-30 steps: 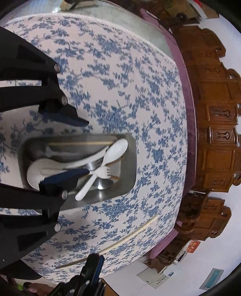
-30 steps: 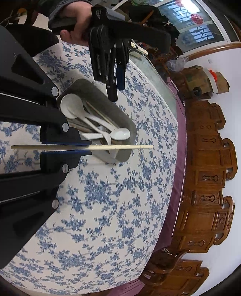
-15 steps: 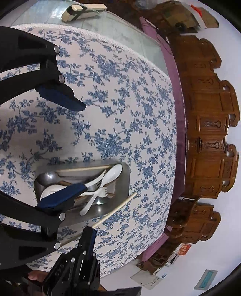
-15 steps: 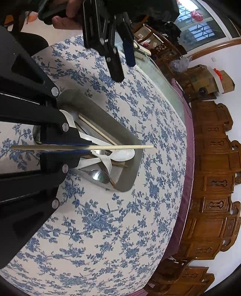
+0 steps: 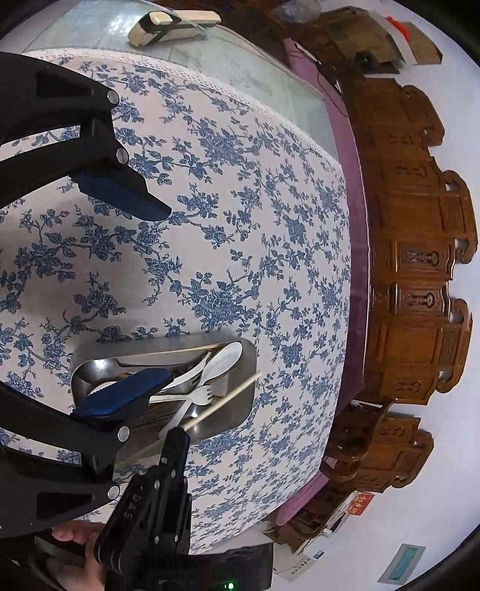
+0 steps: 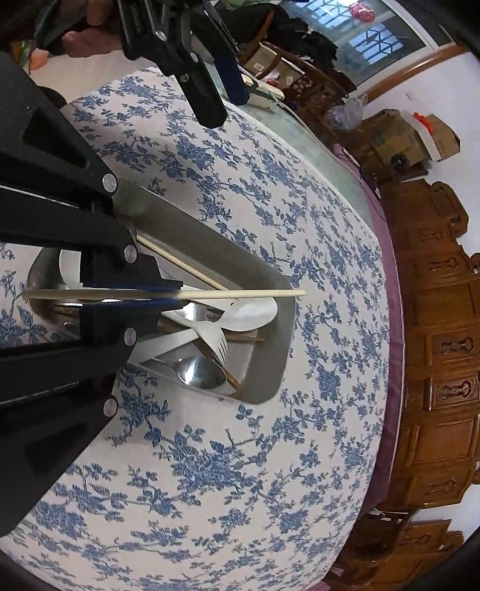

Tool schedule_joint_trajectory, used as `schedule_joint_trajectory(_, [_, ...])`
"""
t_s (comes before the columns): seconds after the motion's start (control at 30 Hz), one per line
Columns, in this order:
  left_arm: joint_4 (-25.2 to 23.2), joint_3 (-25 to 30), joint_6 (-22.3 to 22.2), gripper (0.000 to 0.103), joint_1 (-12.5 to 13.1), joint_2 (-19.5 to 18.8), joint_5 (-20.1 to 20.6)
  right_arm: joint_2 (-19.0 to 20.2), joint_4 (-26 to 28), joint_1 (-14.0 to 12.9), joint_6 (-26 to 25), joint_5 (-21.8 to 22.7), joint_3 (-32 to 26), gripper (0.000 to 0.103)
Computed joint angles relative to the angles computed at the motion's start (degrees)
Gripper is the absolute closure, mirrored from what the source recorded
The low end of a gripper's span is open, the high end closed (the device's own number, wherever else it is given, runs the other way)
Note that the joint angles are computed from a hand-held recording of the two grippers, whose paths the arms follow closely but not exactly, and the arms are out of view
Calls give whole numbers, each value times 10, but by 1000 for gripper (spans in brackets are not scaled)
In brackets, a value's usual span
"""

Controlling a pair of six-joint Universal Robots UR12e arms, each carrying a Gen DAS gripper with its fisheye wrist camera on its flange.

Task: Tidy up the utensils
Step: 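Lower the light wooden chopstick into the tray and open the right tool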

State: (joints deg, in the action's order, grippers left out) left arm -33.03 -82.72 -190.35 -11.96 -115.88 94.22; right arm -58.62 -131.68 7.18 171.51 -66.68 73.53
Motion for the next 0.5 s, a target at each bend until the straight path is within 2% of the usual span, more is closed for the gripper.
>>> schedule_joint_trajectory(0.33, [1,0,4,24,-2,1,4,18,18,2,50,6,-18,97])
schedule_joint_trajectory(0.5, [0,0,4,24,-1,1,4,27,27,-2,68,24,-26,97])
